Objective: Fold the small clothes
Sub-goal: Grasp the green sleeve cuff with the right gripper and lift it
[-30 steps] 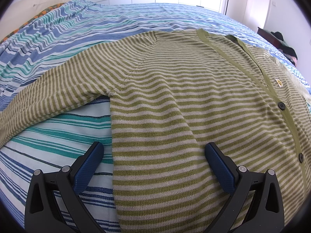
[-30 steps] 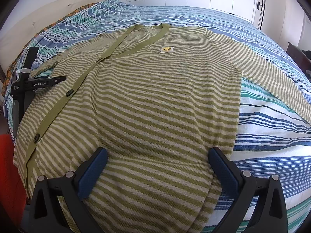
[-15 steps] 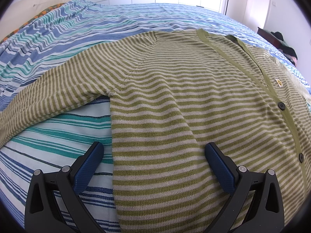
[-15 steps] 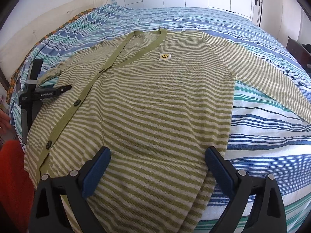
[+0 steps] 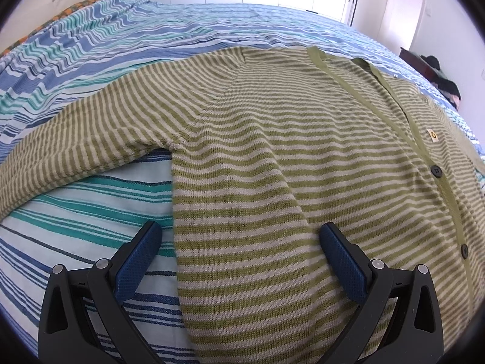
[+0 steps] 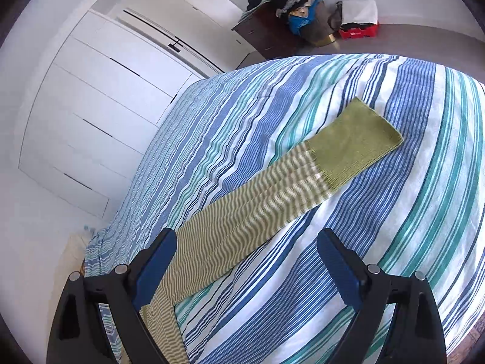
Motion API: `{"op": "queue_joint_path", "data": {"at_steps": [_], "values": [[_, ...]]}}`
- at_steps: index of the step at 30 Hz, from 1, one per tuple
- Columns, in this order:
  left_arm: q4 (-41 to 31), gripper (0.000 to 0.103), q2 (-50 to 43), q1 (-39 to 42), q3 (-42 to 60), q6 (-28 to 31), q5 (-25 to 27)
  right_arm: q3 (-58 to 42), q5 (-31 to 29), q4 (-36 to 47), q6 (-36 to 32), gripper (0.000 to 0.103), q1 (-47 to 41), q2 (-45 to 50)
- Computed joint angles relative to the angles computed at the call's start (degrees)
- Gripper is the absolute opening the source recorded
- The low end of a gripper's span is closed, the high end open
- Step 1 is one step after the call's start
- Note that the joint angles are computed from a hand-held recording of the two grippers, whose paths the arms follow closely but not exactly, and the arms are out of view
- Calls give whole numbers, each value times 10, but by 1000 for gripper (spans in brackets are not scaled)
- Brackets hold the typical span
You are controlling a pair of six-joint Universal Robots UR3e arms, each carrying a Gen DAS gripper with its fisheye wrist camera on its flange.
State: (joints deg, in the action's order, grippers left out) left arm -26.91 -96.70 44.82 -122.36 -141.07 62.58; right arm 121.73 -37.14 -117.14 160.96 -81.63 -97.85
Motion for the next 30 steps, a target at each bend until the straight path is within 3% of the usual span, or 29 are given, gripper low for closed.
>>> {"op": "queue_joint_path", "data": {"at_steps": [3,4,9,11,12,16,21,23,26,30], "values": [[-33,103,-2,7,16,16,-10,-46,-3,-34,68,87,-13,114],[-45,103,-2,8,22,21,-12,-53,-2,-58,97,81,-16,142],[-91,103,11,-6,53,29,17,-99,8,-196,201,72,8,232],[-98,103,30,-9,57,24,37,-148,-51,-200,210,39,40,251],[-99,103,47,-2,52,24,33,-172,-87,-187,212,8,53,255],[-127,103,132,67,39,24,-22,-221,-77,-153,192,8,73,216],[-170,103,188,165,33,-7,-91,-334,24,-43,170,8,142,130],[-188,103,205,207,21,-14,-119,-413,39,-36,199,8,214,123],[-203,103,227,260,-17,6,-148,-556,-3,-75,297,8,385,159],[-253,102,265,340,-83,102,-168,-771,-62,-93,384,8,625,282]]}}
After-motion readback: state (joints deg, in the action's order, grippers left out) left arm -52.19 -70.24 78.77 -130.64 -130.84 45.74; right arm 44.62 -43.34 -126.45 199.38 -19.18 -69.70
